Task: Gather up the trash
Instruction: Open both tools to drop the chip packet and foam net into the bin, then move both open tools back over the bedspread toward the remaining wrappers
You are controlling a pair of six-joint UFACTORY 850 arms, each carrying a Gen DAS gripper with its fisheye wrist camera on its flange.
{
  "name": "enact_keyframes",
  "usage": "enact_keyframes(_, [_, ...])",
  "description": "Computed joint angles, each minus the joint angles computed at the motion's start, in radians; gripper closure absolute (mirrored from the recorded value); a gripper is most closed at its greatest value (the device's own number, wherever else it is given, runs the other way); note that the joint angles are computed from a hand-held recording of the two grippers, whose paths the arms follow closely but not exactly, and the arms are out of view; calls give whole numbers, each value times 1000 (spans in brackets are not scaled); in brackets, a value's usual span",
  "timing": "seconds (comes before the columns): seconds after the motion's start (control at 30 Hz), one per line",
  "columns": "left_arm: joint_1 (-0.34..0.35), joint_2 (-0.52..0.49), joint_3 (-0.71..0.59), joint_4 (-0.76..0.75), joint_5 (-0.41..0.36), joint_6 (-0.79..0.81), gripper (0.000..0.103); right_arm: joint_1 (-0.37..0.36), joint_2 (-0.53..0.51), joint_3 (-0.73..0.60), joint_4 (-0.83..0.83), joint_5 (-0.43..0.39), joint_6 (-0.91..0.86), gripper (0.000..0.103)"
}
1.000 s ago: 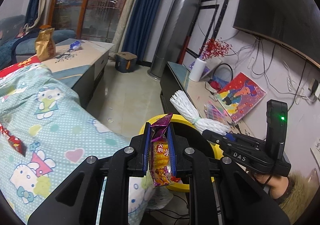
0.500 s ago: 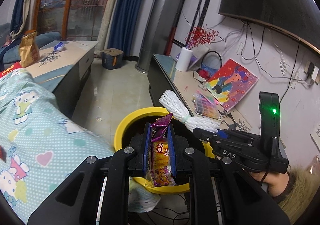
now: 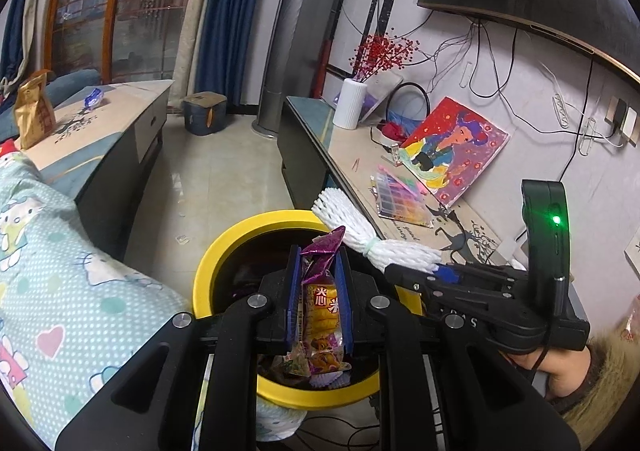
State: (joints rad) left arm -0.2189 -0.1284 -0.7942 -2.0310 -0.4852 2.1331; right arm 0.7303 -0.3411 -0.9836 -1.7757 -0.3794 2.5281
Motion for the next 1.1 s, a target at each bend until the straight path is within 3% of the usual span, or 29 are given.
enact_keyframes(0.03, [-1, -7, -6, -3, -3, -1, 82, 0, 1, 1, -4, 1, 4, 79])
enact_keyframes(0.07, [-5, -13, -14, 1, -2, -7, 68, 0, 1, 1, -7, 0, 6, 74])
enact_keyframes(0.1, [-7, -20, -21, -3, 4, -7, 57, 1, 0, 1, 2, -4, -1, 61])
enact_keyframes(0.13, [-8, -22, -23, -26, 9, 9, 33, 4, 2, 3, 12, -18, -6, 50])
enact_keyframes(0.17, [-9, -22, -23, -42, 8, 16, 23, 5, 3, 4, 16, -30, -4, 47])
enact_keyframes(0.23, [7, -17, -15, -46, -15, 8, 21, 6, 8, 10, 4, -42, 21, 43])
enact_keyframes(0.3, [20, -3, -3, -76, 0, 30, 8, 10, 12, 11, 16, -58, 18, 37])
enact_keyframes(0.67, [119, 100, 80, -176, 23, 90, 7, 50, 25, -4, -129, -100, 127, 33])
enact_keyframes(1.1, [227, 220, 175, -337, 37, 235, 7, 113, -26, -106, -217, -55, 108, 32])
